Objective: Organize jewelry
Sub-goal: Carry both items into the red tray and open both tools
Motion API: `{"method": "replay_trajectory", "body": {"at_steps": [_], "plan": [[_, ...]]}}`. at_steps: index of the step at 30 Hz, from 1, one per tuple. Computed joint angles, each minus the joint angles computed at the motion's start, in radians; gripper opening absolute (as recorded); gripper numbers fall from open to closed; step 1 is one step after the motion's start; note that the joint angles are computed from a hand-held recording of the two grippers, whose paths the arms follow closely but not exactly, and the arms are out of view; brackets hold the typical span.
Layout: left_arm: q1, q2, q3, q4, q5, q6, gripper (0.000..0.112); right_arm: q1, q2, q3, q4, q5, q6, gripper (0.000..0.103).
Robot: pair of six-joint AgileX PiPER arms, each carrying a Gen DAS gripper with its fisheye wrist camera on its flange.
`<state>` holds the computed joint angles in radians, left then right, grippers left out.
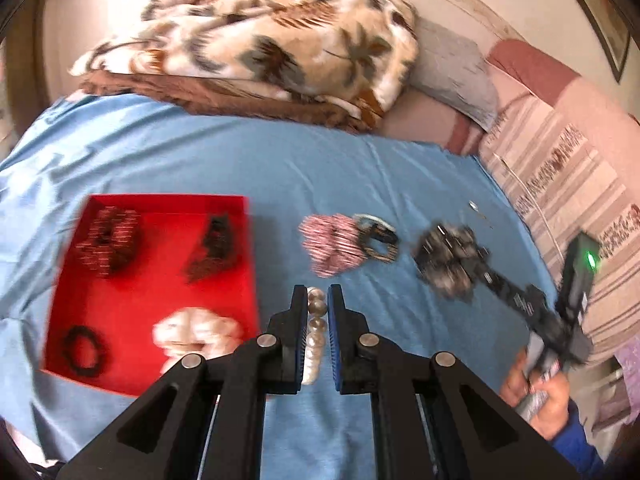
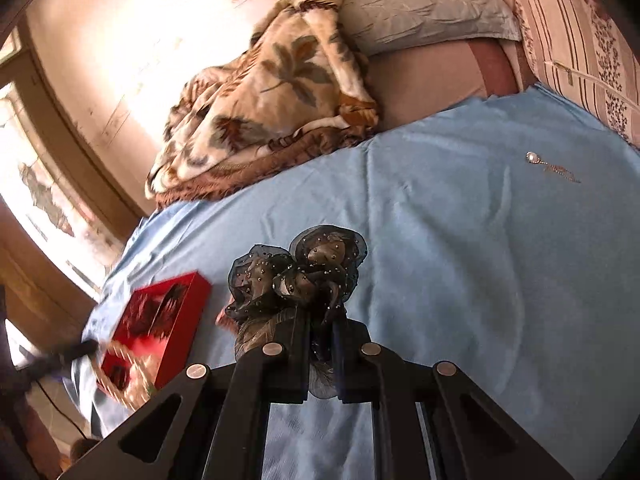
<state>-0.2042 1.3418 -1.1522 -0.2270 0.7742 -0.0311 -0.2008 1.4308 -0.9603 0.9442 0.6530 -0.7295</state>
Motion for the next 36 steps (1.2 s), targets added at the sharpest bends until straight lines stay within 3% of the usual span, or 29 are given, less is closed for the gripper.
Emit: {"method": "replay_trajectory", "body": {"at_steps": [7,15,22,26,29,36], "plan": [[0.276,-0.015,0.041,-0.109,0.019,0.194,0.010,0.204,-0.122,0.075,-0.154,-0.055,0.180,0.010],[0.516,0.107,0.075,-0.236,-0.028,0.400,0.010,0.486,-0.065,-0.037,-0.406,-0.084,0.498,0.010],[0.641,0.239,0.038,-0.366,-0.037,0.542,0.010,0.705,0.085,-0.237,-0.600,-0.062,0.731,0.010],[0.667,0.267,0.047,-0.384,-0.083,0.586,0.010,0.811,0.222,-0.387,-0.703,-0.026,0.843,0.010],[0.673,0.294,0.030,-0.341,-0.109,0.555,0.010,0.865,0.330,-0.513,-0.756,0.016,0.891,0.010],[0.719,0.311,0.002,-0.434,-0.079,0.639,0.010,0.942,0.497,-0.701,-0.783,0.137,0.907,0.010]]}}
